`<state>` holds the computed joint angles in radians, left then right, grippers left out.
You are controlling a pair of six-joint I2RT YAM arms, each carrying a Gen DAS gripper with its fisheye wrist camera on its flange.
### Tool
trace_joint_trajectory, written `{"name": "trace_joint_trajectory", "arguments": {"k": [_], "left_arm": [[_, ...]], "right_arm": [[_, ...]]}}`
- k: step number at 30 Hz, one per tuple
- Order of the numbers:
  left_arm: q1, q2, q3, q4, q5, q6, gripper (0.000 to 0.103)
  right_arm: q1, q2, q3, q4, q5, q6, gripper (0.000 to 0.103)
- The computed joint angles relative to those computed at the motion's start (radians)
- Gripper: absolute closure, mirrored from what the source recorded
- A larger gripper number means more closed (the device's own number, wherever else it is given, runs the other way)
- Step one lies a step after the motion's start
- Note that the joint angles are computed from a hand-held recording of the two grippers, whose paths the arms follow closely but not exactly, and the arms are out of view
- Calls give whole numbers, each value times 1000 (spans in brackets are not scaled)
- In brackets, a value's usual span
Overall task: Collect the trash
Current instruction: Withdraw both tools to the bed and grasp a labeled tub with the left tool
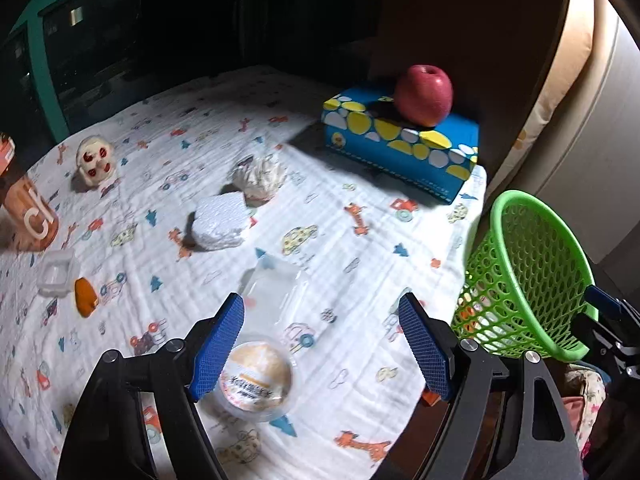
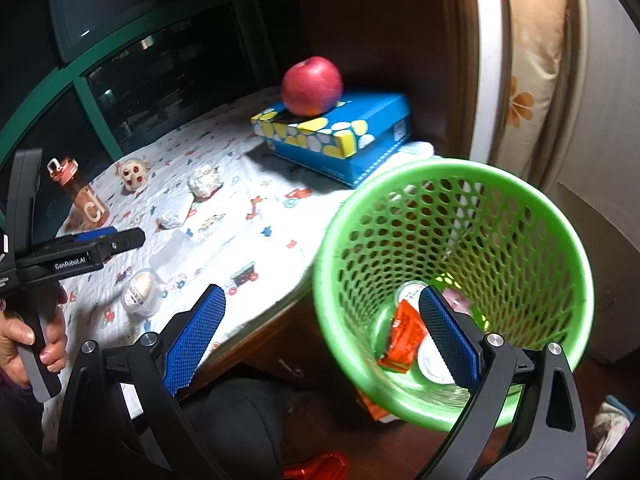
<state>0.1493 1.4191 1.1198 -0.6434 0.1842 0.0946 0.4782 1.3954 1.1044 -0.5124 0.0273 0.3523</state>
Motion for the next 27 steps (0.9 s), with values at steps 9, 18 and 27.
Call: {"name": "trace_joint_trajectory", "arguments": {"k": [9,18,27], "left_arm": [[129,38,-92,25,33,82,22],[118,105,-129,72,10,71,20],[150,144,-135,77,71,82,37]], "right_arm": [[93,122,104,12,8,9,7],[123,164,136,2,11,9,7],[133,207,169,0,4,9,7]]}}
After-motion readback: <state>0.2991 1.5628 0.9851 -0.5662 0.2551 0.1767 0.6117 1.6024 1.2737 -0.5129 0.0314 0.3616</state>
